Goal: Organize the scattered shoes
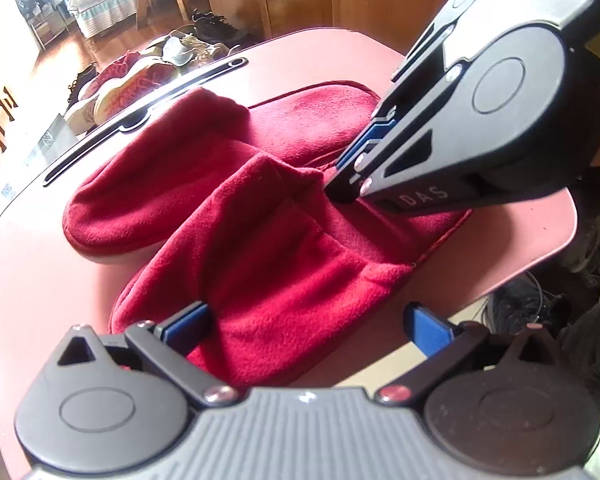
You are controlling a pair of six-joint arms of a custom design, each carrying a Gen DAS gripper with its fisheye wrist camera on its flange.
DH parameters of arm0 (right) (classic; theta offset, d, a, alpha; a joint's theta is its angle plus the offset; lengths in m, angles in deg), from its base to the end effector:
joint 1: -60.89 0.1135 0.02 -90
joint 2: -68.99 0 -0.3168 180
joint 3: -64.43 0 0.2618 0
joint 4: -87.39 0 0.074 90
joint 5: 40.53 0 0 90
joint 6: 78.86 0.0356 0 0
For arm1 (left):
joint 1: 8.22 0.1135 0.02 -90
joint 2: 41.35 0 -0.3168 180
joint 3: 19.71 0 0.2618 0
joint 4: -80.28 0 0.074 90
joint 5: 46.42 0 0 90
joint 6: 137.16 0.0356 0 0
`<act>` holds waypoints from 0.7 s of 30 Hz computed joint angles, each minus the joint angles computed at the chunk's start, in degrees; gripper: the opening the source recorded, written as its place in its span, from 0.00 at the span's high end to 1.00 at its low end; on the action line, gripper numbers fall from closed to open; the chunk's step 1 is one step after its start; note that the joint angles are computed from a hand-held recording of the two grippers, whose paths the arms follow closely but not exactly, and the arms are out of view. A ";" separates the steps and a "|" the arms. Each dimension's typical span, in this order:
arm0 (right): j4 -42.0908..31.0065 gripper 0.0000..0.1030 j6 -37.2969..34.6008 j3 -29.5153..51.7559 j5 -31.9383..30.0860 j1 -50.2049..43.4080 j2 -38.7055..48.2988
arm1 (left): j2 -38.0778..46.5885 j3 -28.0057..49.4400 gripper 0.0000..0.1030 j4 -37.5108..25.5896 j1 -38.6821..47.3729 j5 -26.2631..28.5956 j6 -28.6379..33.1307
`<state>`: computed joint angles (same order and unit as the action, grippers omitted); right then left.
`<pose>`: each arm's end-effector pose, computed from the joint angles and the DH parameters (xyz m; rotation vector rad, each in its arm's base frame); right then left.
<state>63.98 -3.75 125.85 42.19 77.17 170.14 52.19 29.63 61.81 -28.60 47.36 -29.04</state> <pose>0.3174 0.0974 0.1595 -0.7562 2.5601 0.1775 0.2593 -0.0988 0.1499 0.8986 2.5083 -0.1007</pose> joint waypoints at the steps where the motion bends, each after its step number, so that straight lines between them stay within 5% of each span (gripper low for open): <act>1: -0.47 0.85 -0.14 0.30 0.02 -0.08 -0.07 | -0.16 -0.05 0.00 -0.05 0.02 0.17 -0.23; 4: -2.27 0.74 0.05 1.19 -0.99 -1.73 -1.14 | -2.23 0.18 0.00 -1.53 0.73 1.49 -1.98; 9: 0.84 0.74 3.71 0.69 -3.08 -5.88 -3.64 | -8.64 -2.57 0.00 -0.52 0.99 3.74 -4.48; 21: 7.06 0.73 7.57 5.91 5.31 -3.23 6.55 | -4.95 -2.85 0.00 0.15 0.53 3.87 -8.49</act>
<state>71.04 3.82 131.76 47.49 73.95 176.69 47.24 26.78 61.96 -28.08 51.23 -37.53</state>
